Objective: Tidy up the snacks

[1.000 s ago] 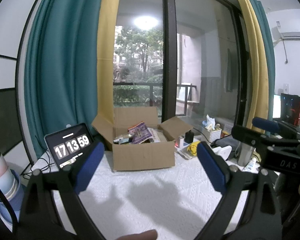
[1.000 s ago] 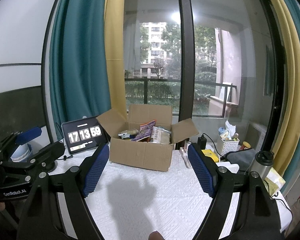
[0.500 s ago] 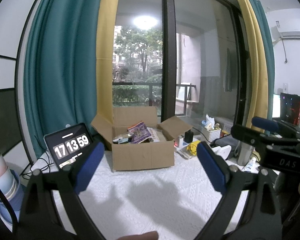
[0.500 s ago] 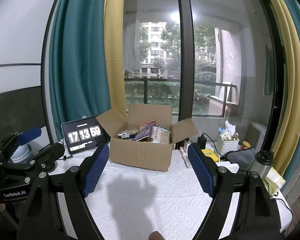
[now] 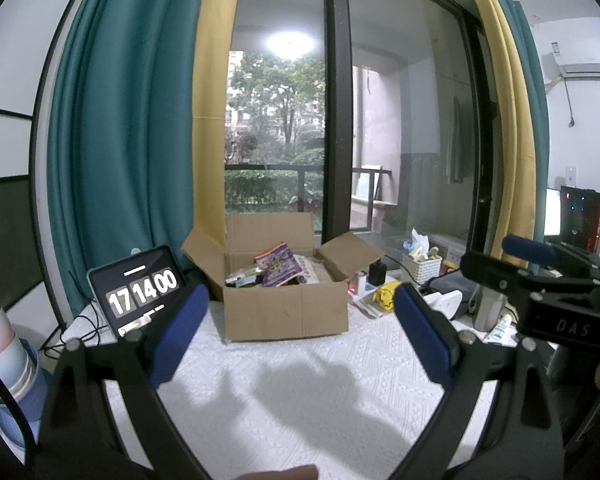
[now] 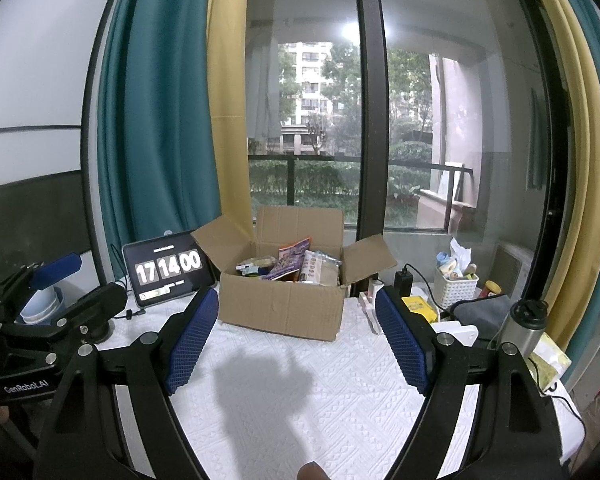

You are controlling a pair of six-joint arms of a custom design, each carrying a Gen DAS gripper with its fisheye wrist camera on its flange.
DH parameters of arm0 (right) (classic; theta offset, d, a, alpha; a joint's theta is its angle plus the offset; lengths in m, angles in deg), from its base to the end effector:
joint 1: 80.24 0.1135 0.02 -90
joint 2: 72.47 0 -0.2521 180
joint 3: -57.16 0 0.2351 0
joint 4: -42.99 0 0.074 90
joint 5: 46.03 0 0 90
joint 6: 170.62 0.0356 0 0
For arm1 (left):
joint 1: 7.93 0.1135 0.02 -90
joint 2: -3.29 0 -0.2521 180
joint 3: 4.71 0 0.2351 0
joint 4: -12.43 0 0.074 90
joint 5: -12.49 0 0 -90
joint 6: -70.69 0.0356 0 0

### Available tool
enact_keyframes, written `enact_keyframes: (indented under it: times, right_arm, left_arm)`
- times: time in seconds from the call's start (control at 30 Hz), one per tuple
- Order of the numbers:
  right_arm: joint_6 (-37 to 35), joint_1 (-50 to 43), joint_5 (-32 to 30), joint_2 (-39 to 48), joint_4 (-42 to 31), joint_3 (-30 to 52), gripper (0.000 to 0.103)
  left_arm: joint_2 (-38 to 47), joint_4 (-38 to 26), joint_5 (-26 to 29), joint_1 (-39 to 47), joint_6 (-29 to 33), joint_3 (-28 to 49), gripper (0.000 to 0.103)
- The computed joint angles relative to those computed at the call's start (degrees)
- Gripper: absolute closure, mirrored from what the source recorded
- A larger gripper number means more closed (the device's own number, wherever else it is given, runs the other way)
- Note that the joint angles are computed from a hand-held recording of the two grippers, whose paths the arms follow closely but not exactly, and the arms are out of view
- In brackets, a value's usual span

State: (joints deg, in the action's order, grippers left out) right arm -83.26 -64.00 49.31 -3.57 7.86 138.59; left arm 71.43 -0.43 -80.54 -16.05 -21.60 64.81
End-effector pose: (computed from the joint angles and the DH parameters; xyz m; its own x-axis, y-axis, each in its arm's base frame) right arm 0.2503 0.0695 0.3576 -0.3595 -0.1525 -0.9206 -0.2127 0.9740 -0.0783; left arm 0.2661 -0.0361 0.3313 -0.2005 -0.0117 -0.9796 0.0818 0.9962 -0.0286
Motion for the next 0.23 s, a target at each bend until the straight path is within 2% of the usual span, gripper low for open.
enact_keyframes:
  times: [0.23]
  right_arm:
    - [0.4,-0.3,-0.2,0.1,0.4,-0.5,0.020]
  left_arm:
    - [0.7,1.3,0.8,-0.2,1.2,-0.8,0.008]
